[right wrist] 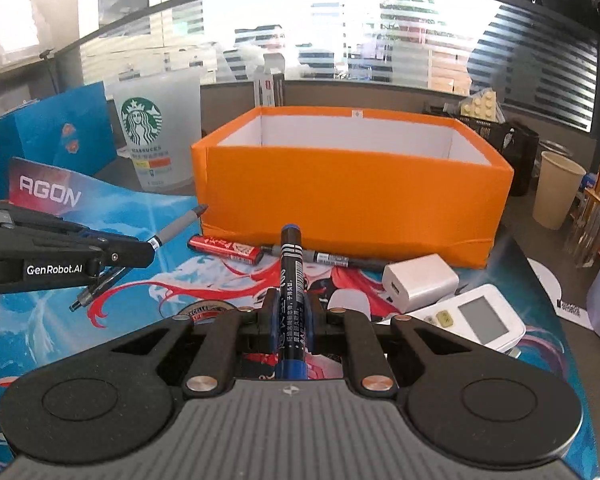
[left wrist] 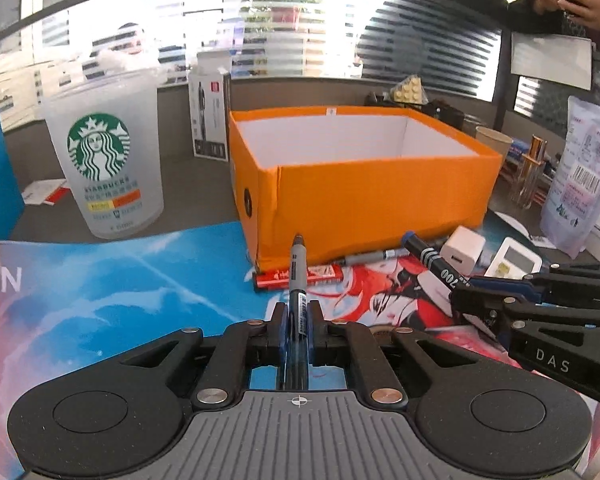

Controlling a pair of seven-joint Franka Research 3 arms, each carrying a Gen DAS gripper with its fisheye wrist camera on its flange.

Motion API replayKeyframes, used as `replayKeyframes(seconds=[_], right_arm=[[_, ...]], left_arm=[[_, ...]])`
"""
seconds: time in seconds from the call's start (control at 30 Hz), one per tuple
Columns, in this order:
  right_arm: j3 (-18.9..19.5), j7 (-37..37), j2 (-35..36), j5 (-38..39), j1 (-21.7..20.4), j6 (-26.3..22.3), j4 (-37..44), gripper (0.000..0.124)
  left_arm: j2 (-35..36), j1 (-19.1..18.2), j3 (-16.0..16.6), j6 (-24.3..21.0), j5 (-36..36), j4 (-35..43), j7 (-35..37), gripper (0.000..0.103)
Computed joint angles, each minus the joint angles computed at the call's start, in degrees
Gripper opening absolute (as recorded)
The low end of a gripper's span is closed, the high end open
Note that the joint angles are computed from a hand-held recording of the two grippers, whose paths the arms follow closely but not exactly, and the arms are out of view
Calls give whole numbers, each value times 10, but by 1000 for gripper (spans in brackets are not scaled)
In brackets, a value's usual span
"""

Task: Organize rigid objects
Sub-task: 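Lift the pen and marker with both tools and carry them over the box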

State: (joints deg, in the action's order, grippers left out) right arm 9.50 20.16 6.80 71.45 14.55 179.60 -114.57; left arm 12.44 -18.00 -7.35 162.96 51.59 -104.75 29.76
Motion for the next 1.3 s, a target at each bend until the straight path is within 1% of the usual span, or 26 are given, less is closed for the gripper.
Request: replayKeyframes(seconds=[0.1,0.3,0.37,0.5,0.87,1.1,1.2,1.3], right_arm=[[3,-30,-4,29,-3,-3,4,12],[-3,-85,-8,80,1,-9,18,12],[-8,-90,-10,83,4,-13,20,12],[-13,-121,-14,116,9,-10,28,12],[-24,-155,-16,147,18,-6,46,12],[-25,-174,-5,159,16,-3,75,12],[-25,-186,1,166,14,0,92,12],[-25,-190,8,170,11,0,109,12]], left_arm=[[-1,-4,2,-8,11,7,-6,7],[-2,-7,2,-20,25,19,-15,7],[-3,-6,1,-22,27,22,-17,7],[-6,-8,1,-26,43,29,-29,7],[-8,-8,-5,-31,60,48,-34,7],[15,-15,0,-36,61,94,-19,7],[29,-16,3,-37,50,119,-5,7],[39,-23,11,-37,51,139,-5,7]])
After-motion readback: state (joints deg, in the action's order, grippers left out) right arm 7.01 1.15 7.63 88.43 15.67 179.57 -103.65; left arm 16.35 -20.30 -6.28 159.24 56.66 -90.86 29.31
